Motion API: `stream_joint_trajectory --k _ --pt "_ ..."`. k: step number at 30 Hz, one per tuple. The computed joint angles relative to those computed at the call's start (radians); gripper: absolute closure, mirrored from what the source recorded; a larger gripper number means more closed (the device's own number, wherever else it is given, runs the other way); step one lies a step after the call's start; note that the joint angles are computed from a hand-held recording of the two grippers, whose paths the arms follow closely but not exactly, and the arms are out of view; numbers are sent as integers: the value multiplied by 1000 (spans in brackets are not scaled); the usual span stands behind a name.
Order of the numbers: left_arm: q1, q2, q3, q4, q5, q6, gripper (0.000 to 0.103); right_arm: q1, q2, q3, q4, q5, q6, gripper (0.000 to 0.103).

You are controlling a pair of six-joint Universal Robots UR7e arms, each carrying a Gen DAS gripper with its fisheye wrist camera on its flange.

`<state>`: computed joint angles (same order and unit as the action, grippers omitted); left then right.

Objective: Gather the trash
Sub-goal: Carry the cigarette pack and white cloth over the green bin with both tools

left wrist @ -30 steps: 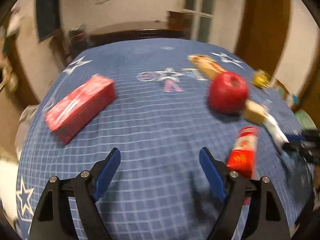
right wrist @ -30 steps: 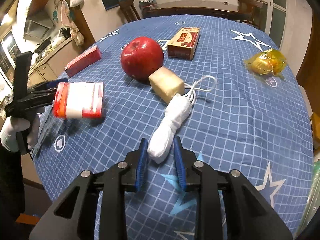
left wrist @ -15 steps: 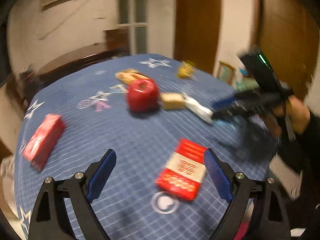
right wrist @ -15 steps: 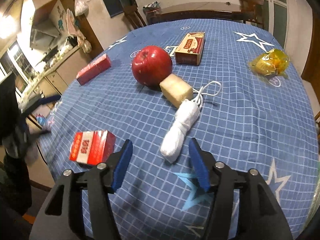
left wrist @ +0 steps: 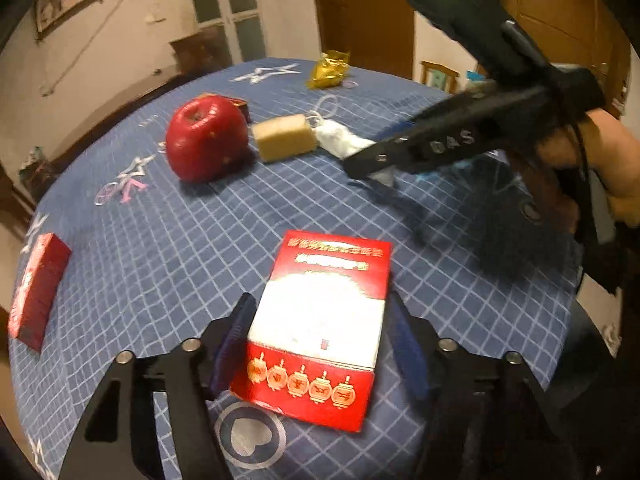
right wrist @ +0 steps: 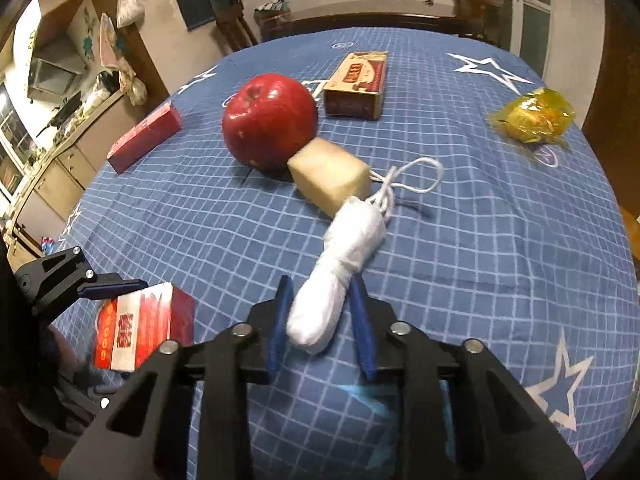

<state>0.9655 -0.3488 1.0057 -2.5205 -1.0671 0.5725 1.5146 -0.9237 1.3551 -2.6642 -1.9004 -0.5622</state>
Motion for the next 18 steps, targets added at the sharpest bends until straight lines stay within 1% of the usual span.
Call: stream_joint_trajectory --k 2,4,6,7,9,11,14,18 --pt "-8 -2 24 -67 21 -32 39 1 -19 45 -72 1 -23 84" --pt "-17 -10 53 -154 48 -78 39 7 -55 129 -198 7 -71 85" --pt "-26 -20 77 -229 58 -126 39 10 -85 193 -288 22 -95 85" --pt "-35 -23 94 -295 80 -142 39 11 -98 224 -337 28 -109 85" --pt "-50 -25 112 -386 105 -162 39 16 -127 290 -448 42 -136 85" --pt "-70 -21 125 -467 135 -177 39 20 -146 326 -521 53 -148 85" --pt "-98 -10 127 -550 151 -192 38 30 -177 389 -667 71 -180 85" --pt "-133 15 95 -588 149 -210 38 40 -196 416 -769 72 -214 85"
